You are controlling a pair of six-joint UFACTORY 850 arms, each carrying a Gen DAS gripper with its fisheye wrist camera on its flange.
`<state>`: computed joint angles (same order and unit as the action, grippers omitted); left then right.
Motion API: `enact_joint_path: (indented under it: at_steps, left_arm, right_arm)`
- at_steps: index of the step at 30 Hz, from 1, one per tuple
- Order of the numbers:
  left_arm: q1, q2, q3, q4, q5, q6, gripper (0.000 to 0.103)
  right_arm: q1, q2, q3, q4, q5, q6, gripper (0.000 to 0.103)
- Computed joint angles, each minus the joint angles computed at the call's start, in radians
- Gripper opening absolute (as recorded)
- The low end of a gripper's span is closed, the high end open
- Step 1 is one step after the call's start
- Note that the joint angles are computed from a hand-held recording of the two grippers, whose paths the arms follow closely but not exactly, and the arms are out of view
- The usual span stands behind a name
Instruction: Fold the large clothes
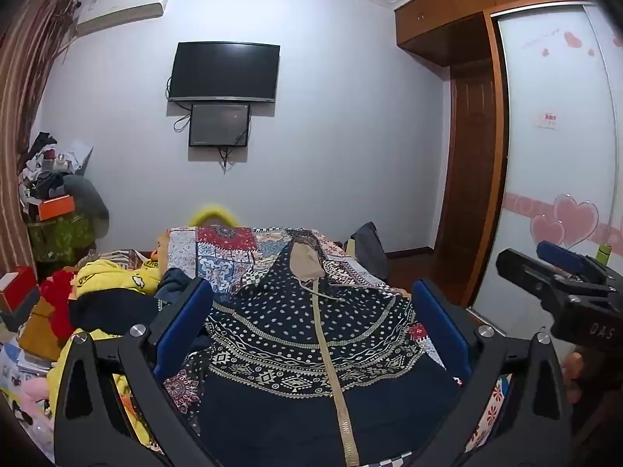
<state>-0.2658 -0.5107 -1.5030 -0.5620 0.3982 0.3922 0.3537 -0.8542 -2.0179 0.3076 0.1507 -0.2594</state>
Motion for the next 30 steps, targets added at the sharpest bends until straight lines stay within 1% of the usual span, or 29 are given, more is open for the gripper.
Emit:
enact_joint_path:
  at_steps: [2,3,8,9,10,11,12,15,21,30]
  left_arm:
    - [0.001,-0.002,-0.011,-0.039,-0.033,0.048,0.103]
    - [0.001,-0.003,-0.013,-0.033,-0.034,0.04,0.103]
    - [0.012,0.004,0.02,0.025,-0.009,-0.029,0.103]
    - [0.019,0.002,0.025,0.032,-0.005,-0.039,0.103]
    - [0.011,0.0,0.019,0.003,-0.005,-0.007,0.103]
    - [0.012,-0.002,0.018,0.003,-0.006,-0.01,0.103]
    - [0.007,-0.009,-0.004,-0.033,-0.019,0.03,0.103]
    - [0.008,-0.014,-0.012,-0.035,-0.025,0.027,0.103]
    - [0.013,-0.014,-0.01,-0.011,-0.022,-0.001,0.103]
    - [0.015,-0.017,-0.018,-0.017,-0.022,0.001,0.103]
  right_arm:
    - [-0.001,-0.002,-0.003,0.008,-0.007,-0.008,0.103]
    - [-0.001,-0.003,-0.005,0.005,-0.012,-0.004,0.103]
    - [-0.005,-0.009,-0.019,-0.061,-0.038,0.06,0.103]
    - [-0.005,0.018,0.02,-0.03,-0.016,0.046,0.103]
    - [-0.003,0.015,0.017,0.003,-0.013,0.012,0.103]
    - [-0.003,0.014,0.014,0.009,-0.016,0.005,0.103]
    - [-0.003,0.013,0.012,0.01,-0.018,0.005,0.103]
    - [-0.002,0.005,0.01,-0.002,-0.007,0.014,0.103]
    - [-0.001,0.003,0.01,0.006,-0.005,0.005,0.103]
    - [0.0,0.002,0.006,-0.021,-0.007,0.034,0.103]
